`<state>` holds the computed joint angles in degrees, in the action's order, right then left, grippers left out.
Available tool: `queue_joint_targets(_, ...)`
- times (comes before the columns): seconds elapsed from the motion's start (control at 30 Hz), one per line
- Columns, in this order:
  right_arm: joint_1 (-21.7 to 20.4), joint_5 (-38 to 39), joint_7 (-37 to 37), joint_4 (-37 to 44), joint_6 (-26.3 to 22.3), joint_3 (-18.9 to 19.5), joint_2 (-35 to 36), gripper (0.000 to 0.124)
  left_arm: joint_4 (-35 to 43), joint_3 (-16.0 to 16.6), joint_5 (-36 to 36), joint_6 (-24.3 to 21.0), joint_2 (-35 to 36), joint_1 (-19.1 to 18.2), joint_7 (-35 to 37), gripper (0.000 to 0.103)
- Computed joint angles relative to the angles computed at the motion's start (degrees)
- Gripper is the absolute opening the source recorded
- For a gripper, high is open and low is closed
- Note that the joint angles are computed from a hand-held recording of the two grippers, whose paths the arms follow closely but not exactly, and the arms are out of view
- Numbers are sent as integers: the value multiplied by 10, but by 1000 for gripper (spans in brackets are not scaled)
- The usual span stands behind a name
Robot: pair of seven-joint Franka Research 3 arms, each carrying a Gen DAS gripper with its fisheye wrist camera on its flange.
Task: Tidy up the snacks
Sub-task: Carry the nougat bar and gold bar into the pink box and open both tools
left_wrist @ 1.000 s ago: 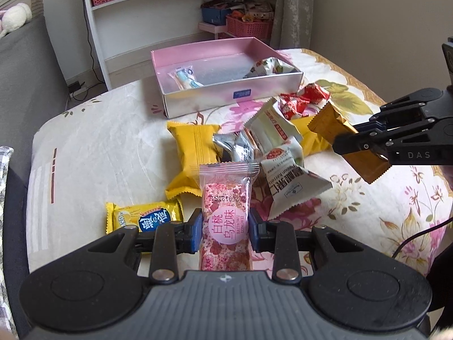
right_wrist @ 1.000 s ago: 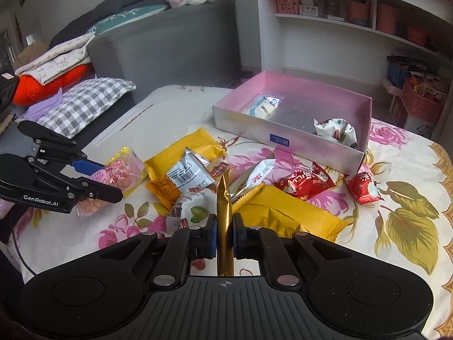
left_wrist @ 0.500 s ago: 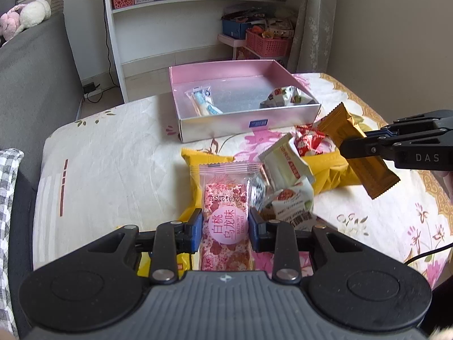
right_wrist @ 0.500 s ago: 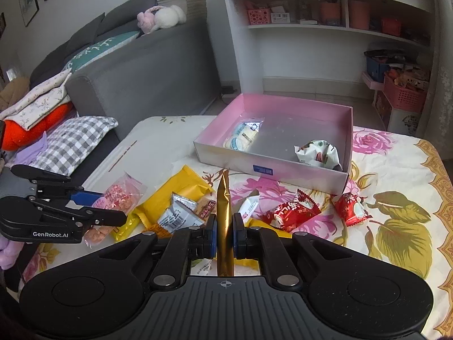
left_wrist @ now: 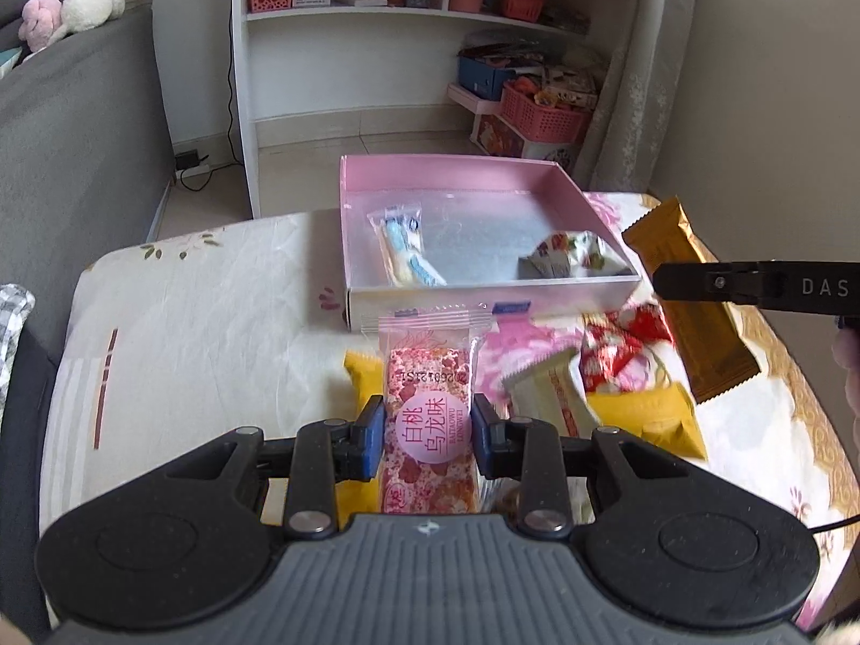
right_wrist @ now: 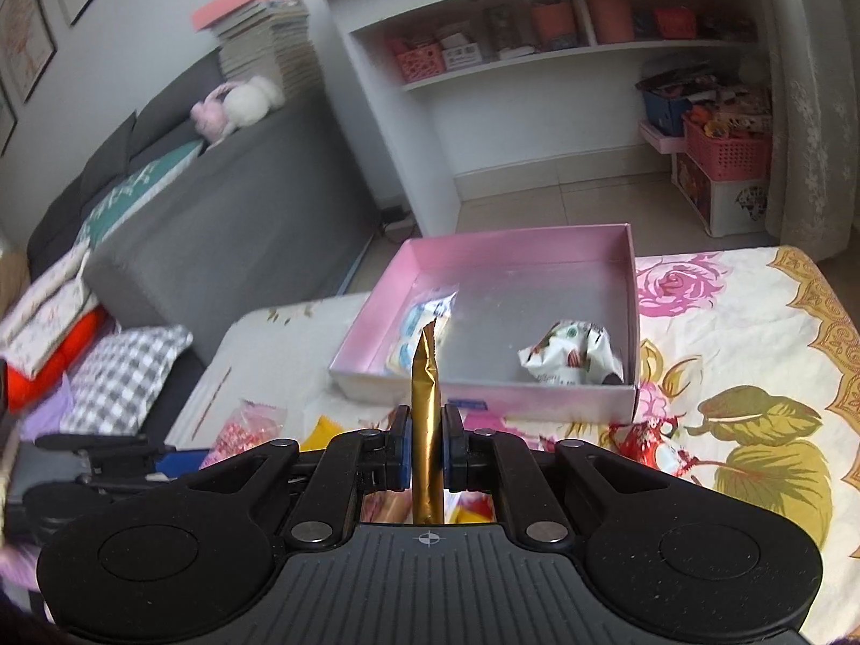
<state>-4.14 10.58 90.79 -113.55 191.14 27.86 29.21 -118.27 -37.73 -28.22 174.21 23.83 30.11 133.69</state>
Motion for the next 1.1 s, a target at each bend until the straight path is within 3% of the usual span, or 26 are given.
queue_joint_targets(0.17,-21,10,21,60,-9,19,54,8,57,65,61,3,35,-76,-68,29)
queue_joint_targets(0.27,5,28,23,89,-27,-9,65,8,96,99,103,-2,60,-115,-112,29)
queue_joint_targets(0.37,57,49,18,121,-36,-65,74,8,140,123,137,-17,87,-142,-155,29)
queue_joint_targets(0.47,69,71,16,161,-45,-79,98,8,183,128,166,-22,120,-155,-180,29)
queue_joint_targets(0.6,39,89,8,212,-26,-42,143,9,239,106,183,-32,169,-150,-204,29)
queue_joint_targets(0.77,64,96,16,256,-33,-75,174,9,282,126,213,-32,201,-180,-251,29)
queue_joint_targets(1.03,42,112,3,270,-33,-53,193,9,322,167,268,-29,226,-223,-322,29)
queue_joint_targets(1.1,37,111,0,269,-27,-47,194,18,319,166,275,-21,227,-222,-334,30)
